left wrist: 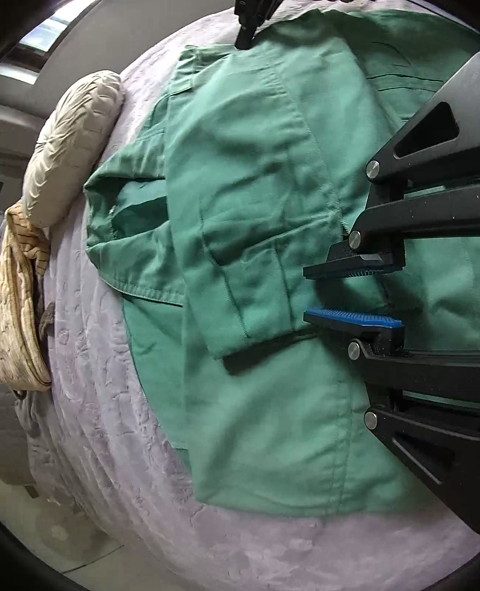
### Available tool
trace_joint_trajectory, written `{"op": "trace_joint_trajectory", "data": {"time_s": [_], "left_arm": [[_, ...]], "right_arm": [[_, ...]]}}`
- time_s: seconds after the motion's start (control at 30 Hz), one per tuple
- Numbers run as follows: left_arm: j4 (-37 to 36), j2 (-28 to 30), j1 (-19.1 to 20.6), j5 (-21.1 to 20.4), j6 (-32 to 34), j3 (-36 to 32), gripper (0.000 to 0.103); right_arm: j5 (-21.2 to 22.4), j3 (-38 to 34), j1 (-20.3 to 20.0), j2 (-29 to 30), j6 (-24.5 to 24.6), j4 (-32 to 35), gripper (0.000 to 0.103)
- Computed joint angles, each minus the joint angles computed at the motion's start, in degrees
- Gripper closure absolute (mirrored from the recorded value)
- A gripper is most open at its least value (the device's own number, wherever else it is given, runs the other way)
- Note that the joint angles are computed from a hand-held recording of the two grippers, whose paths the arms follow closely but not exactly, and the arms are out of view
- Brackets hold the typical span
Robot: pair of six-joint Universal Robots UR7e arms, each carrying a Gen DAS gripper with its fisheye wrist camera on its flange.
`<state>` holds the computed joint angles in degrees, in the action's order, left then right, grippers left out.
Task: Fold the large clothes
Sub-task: 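Release the sleeve and open both grippers above the jacket's hem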
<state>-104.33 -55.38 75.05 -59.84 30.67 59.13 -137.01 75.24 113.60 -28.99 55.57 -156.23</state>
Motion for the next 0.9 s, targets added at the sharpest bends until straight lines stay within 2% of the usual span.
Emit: {"op": "trace_joint_trajectory", "data": {"time_s": [0.1,0.2,0.37,0.53,0.57,0.6,0.7,0.73,0.77,0.8,0.87,0.9], "left_arm": [[3.33,-0.17,0.12,0.94,-1.86,-1.75,0.086],[3.87,-1.16,0.02,1.92,-3.14,-1.52,0.086],[3.75,-4.11,-0.86,4.26,-4.93,1.87,0.086],[1.47,-7.03,-2.13,8.38,-7.06,6.60,0.086],[1.65,-7.42,-2.27,8.66,-7.78,6.97,0.086],[2.09,-7.73,-2.41,8.98,-8.70,7.17,0.086],[4.32,-8.17,-2.52,9.01,-11.22,6.89,0.085],[5.19,-8.37,-2.56,9.14,-12.17,6.90,0.061],[4.99,-8.70,-2.68,9.51,-12.61,7.34,0.017],[2.51,-9.65,-2.97,10.44,-12.39,9.03,0.002],[-3.73,-11.96,-3.82,12.50,-10.19,13.24,0.000],[-3.55,-12.30,-4.00,12.87,-10.28,13.62,0.000]], "right_arm": [[-0.16,1.42,0.50,-1.47,2.53,1.25,0.103],[-0.32,1.80,1.57,-2.71,4.85,5.02,0.098],[2.30,2.97,3.46,-3.88,4.85,6.37,0.098],[6.63,4.11,4.91,-4.26,5.95,7.43,0.097],[7.50,4.26,5.03,-4.33,6.34,7.81,0.094],[8.25,4.62,5.14,-4.49,6.72,8.06,0.087],[9.28,5.07,5.69,-4.49,7.69,8.90,0.058],[9.45,5.20,5.79,-4.53,7.63,8.82,0.053],[9.76,5.23,5.96,-4.52,7.57,8.94,0.053],[10.21,5.22,6.06,-4.55,7.46,9.19,0.053],[11.00,5.33,6.27,-4.70,7.25,9.26,0.050],[11.24,5.36,6.36,-4.77,7.01,9.33,0.046]]}}
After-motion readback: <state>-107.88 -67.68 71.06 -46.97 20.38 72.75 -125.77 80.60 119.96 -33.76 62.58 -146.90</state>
